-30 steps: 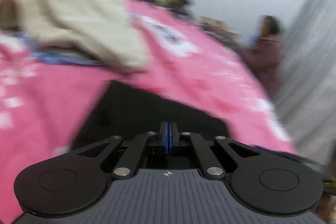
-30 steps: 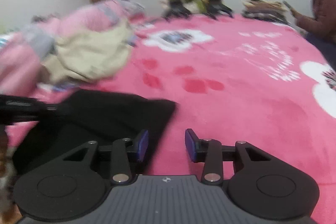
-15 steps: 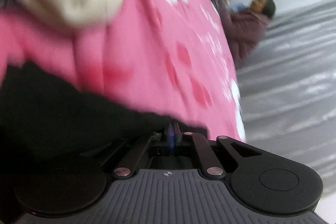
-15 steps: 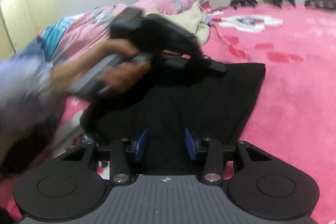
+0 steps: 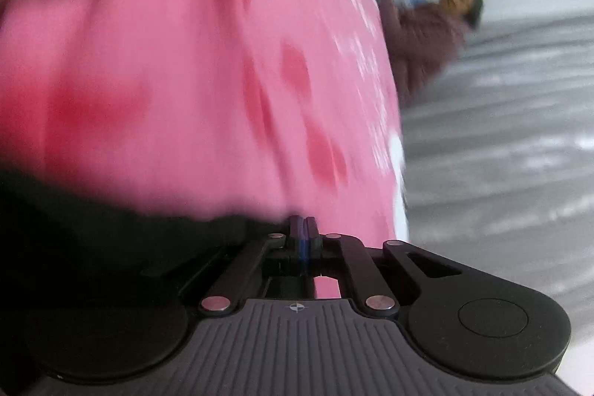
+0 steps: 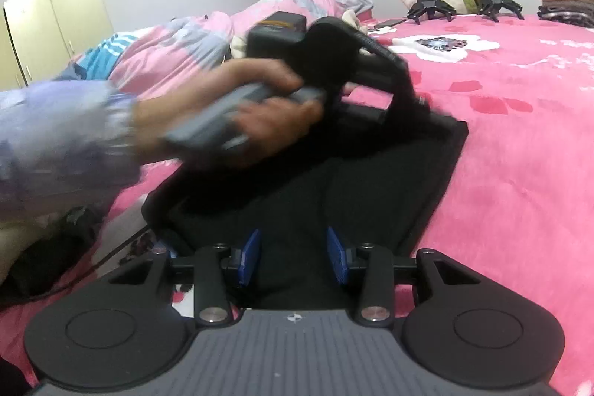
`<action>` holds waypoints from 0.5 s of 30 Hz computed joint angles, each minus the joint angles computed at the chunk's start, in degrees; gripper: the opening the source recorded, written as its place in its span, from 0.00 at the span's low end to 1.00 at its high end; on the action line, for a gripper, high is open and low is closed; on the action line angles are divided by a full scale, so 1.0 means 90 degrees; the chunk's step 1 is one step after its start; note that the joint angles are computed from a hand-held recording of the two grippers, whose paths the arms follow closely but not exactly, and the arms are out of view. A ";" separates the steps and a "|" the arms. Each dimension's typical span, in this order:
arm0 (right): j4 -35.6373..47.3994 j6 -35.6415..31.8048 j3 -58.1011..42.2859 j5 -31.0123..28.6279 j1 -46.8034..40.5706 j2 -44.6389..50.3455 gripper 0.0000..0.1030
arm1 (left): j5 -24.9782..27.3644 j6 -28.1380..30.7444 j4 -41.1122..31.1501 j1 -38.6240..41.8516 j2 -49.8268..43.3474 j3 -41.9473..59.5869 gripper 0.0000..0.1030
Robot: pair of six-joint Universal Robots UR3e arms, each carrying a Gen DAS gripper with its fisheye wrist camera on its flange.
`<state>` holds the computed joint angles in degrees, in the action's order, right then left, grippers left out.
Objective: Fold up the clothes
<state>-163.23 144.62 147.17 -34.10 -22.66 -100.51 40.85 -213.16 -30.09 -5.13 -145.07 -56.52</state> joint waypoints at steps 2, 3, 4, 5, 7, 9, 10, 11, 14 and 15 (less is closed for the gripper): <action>0.0155 -0.0074 -0.0006 0.0106 -0.0072 0.0009 0.41 | 0.0347 0.0379 -0.0597 -0.0124 0.0076 0.0448 0.01; 0.0245 -0.0122 -0.0005 0.0168 -0.0117 0.0012 0.41 | 0.0433 0.0648 -0.0719 -0.0172 0.0341 0.0293 0.01; 0.0296 -0.0143 -0.0006 0.0222 -0.0149 0.0030 0.41 | 0.0334 0.0920 -0.0870 -0.0134 0.0641 0.0046 0.01; 0.0382 -0.0181 -0.0008 0.0279 -0.0190 0.0034 0.41 | 0.0209 0.1180 -0.1114 -0.0115 0.0907 -0.0171 0.02; 0.0531 -0.0251 -0.0009 0.0379 -0.0264 0.0035 0.41 | 0.0039 0.1825 -0.1869 -0.0119 0.1422 -0.0511 0.02; 0.0600 -0.0314 0.0022 0.0451 -0.0322 0.0027 0.41 | 0.0398 0.2136 -0.2571 -0.0302 0.1266 -0.0119 0.02; 0.0598 -0.0336 0.0046 0.0467 -0.0335 0.0014 0.41 | 0.0617 0.2234 -0.2912 -0.0394 0.1099 0.0123 0.02; 0.0584 -0.0352 0.0071 0.0471 -0.0341 -0.0001 0.41 | 0.0514 0.2006 -0.2719 -0.0391 0.0731 0.0363 0.04; 0.0436 -0.0307 0.0065 0.0474 -0.0324 0.0102 0.41 | 0.0238 0.0609 -0.1197 -0.0346 -0.0197 0.0807 0.05; 0.0427 -0.0313 0.0050 0.0490 -0.0329 0.0140 0.41 | 0.0369 0.0374 -0.0805 -0.0379 -0.0344 0.0924 0.05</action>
<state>-159.39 141.80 147.62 -29.69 -25.63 -99.25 44.17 -209.79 -37.34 -8.55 -148.17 -48.20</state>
